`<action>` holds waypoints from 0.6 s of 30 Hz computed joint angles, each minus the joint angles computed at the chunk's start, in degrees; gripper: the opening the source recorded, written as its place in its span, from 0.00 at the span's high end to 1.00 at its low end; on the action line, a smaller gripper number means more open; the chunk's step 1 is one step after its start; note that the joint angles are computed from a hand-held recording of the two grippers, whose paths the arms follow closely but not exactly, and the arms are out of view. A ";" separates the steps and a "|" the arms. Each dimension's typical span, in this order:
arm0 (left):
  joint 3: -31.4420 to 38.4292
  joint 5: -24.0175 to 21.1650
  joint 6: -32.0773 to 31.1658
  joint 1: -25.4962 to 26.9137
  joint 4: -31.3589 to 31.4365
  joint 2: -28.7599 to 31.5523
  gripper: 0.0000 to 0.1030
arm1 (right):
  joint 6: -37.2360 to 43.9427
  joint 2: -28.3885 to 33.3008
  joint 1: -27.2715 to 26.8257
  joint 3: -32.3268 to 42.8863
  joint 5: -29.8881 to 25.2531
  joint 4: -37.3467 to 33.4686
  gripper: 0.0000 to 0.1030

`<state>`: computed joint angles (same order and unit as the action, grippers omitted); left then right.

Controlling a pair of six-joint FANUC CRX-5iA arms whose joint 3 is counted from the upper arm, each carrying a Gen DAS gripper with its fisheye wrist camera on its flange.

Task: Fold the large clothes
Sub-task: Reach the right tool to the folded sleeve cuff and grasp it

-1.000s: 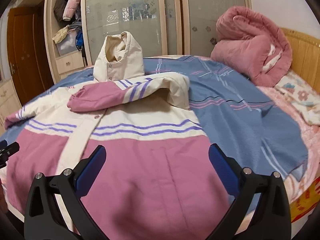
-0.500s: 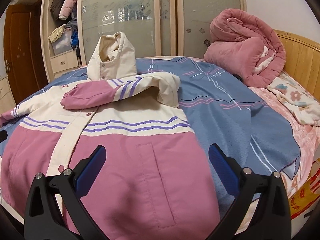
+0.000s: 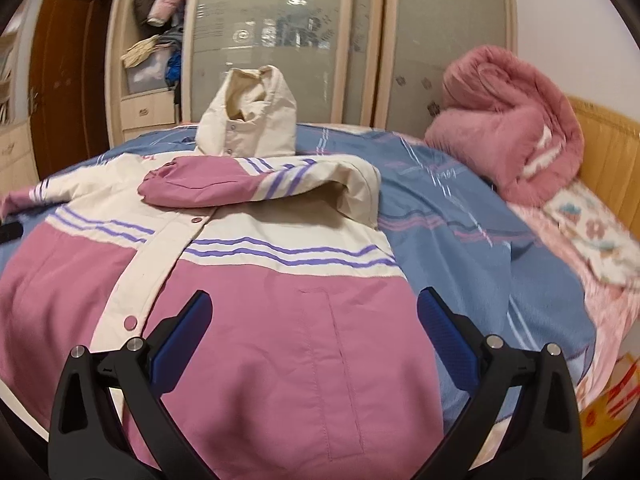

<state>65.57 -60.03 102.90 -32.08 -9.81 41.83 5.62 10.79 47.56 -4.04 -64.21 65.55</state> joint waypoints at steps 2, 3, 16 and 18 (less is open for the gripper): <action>0.05 0.49 -1.33 0.57 1.89 0.25 0.02 | 2.89 1.06 0.51 0.37 -0.62 1.60 0.01; 0.12 0.78 -1.48 0.64 1.95 0.28 0.02 | 4.04 1.50 0.73 0.48 -0.77 2.42 0.01; -1.80 2.98 -1.15 4.63 8.90 -0.57 0.02 | 45.11 16.71 1.63 24.34 -0.57 0.02 0.01; -4.42 4.51 -1.43 5.00 9.69 -2.06 0.02 | 53.56 20.32 0.94 33.01 -0.17 -6.79 0.01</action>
